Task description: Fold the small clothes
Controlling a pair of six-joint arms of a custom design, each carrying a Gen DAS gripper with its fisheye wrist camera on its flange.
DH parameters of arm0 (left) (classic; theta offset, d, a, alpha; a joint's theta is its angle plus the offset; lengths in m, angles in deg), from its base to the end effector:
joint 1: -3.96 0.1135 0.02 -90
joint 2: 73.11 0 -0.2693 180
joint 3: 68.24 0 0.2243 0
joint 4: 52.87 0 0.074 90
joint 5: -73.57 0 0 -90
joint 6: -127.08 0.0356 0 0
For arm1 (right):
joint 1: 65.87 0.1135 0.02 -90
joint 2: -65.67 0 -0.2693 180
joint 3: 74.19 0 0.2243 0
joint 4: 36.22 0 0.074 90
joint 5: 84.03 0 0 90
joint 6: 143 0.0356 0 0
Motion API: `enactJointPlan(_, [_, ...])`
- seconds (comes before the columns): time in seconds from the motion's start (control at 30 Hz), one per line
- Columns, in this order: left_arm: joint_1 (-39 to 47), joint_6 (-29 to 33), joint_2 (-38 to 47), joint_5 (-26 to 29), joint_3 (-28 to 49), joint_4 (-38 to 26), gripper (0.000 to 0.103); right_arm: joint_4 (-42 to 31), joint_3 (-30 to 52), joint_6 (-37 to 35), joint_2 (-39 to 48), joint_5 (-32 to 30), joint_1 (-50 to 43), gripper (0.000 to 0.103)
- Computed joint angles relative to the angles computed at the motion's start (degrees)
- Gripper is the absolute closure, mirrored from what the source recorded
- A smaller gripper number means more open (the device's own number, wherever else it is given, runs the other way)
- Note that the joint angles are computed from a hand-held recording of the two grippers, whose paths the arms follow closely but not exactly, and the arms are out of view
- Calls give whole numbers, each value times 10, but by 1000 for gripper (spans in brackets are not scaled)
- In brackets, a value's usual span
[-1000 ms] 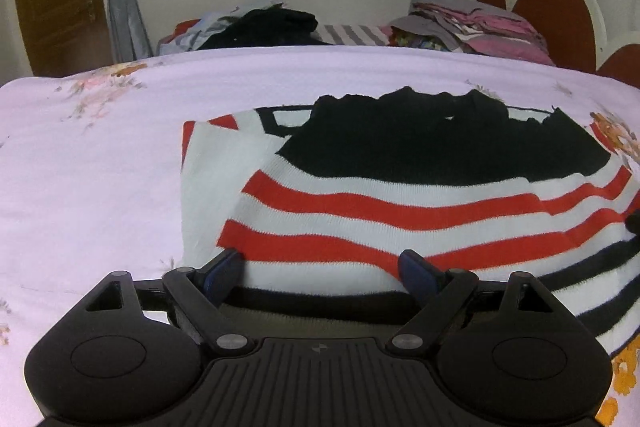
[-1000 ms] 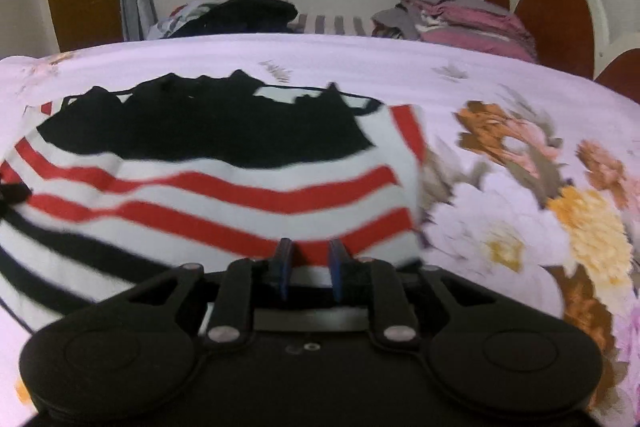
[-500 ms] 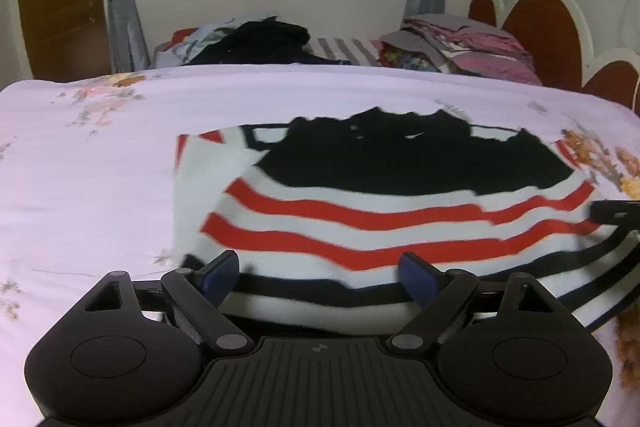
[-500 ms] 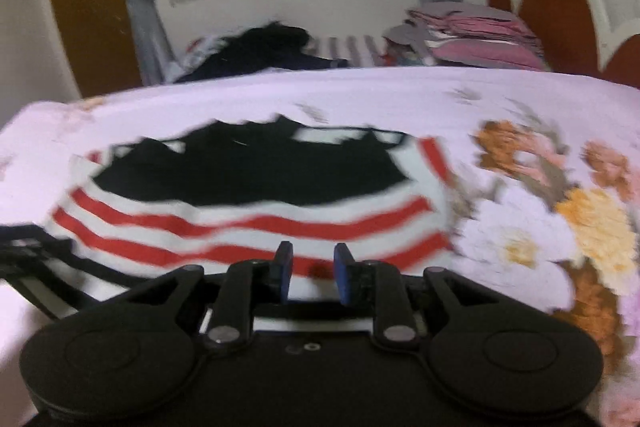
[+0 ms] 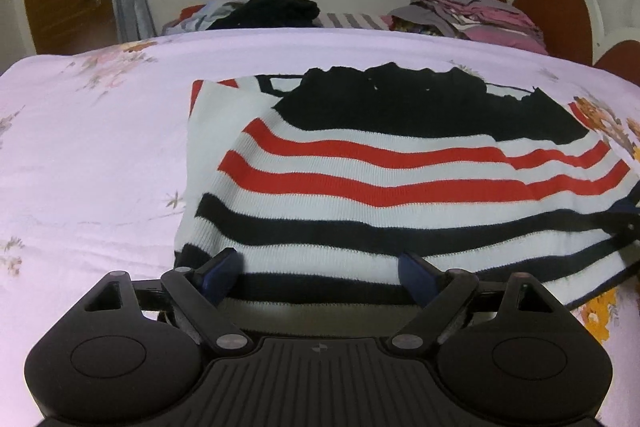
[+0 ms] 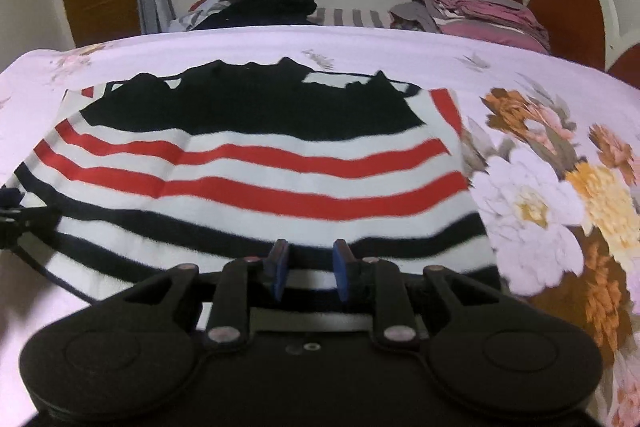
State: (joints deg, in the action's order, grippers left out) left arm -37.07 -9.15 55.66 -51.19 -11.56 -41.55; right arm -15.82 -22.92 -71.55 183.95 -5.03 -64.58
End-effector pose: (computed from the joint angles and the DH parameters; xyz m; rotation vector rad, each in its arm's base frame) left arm 0.2457 -0.1869 0.0199 -0.3001 2.3539 0.1103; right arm 0.3098 0.0138 0.0650 -0.4967 2.3139 0.0840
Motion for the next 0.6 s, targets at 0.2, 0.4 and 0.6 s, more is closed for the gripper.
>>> enactJointPlan(0.2, [1, -5, 0, 0, 16, -30, 17, -9, -17, -4, -17, 3, -21, 79])
enactJointPlan(0.4, [-5, -22, -4, -6, 31, -64, 17, 1, -10, -13, -11, 43, -33, 65])
enactJointPlan(0.6, [-11, -32, -16, -7, 28, -85, 17, 33, -34, 3, -18, 32, -52, 66])
